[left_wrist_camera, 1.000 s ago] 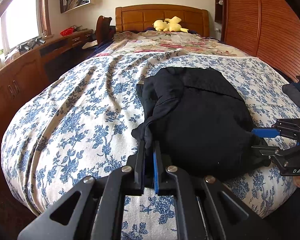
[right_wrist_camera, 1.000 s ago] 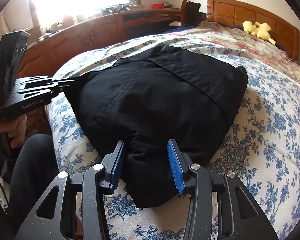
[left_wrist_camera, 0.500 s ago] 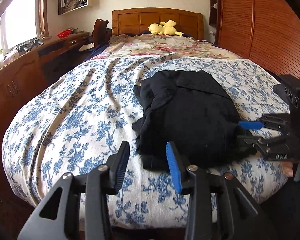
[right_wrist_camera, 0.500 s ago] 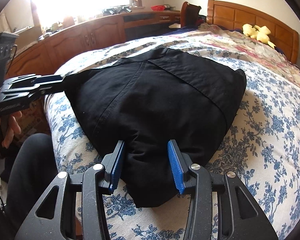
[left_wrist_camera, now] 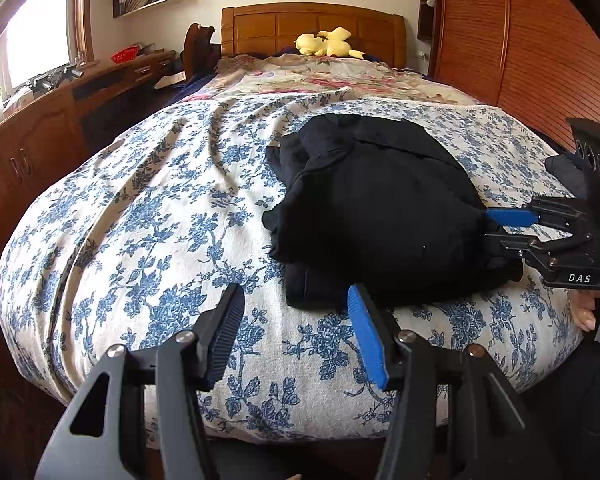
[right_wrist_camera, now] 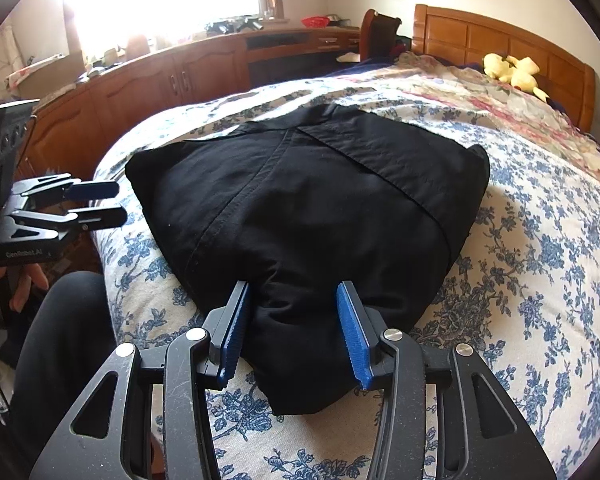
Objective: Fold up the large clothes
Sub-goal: 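Open the left gripper to release the coat edge, then close the right gripper on the side of the folded black coat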
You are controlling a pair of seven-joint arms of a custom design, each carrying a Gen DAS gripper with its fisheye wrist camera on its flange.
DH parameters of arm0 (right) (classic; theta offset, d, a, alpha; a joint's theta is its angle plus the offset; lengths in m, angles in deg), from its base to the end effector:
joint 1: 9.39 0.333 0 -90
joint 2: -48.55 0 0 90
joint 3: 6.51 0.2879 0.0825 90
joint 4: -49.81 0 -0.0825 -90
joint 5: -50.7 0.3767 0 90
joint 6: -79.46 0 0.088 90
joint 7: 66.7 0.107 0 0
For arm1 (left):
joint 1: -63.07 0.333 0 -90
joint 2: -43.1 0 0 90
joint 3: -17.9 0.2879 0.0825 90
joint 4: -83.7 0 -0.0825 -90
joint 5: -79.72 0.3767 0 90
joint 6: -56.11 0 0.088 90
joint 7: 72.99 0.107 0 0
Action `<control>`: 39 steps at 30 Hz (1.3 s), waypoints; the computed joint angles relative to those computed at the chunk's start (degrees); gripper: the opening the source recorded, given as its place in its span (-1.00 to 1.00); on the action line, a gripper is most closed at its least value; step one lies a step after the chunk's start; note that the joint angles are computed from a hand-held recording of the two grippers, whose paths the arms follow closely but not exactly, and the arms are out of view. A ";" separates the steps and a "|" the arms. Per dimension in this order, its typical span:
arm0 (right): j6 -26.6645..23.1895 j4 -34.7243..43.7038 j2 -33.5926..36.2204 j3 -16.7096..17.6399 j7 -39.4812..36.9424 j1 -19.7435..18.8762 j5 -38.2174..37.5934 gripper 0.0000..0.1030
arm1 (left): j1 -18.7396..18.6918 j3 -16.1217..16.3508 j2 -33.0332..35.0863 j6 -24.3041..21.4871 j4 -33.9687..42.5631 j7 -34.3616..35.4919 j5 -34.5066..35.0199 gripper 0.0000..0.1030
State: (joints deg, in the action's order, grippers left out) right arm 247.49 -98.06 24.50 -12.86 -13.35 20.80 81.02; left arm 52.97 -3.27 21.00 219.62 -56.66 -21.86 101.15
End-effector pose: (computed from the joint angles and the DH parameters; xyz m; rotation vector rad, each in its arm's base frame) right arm 0.4256 0.1511 0.4632 -2.0856 1.1392 -0.4491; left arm 0.3948 -0.2748 0.4934 -1.5736 1.9560 -0.8690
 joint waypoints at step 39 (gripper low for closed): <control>-18.42 43.79 38.26 10.98 -5.53 -27.09 16.99 0.50 | -0.30 2.63 8.30 2.57 4.12 1.17 -1.72 0.02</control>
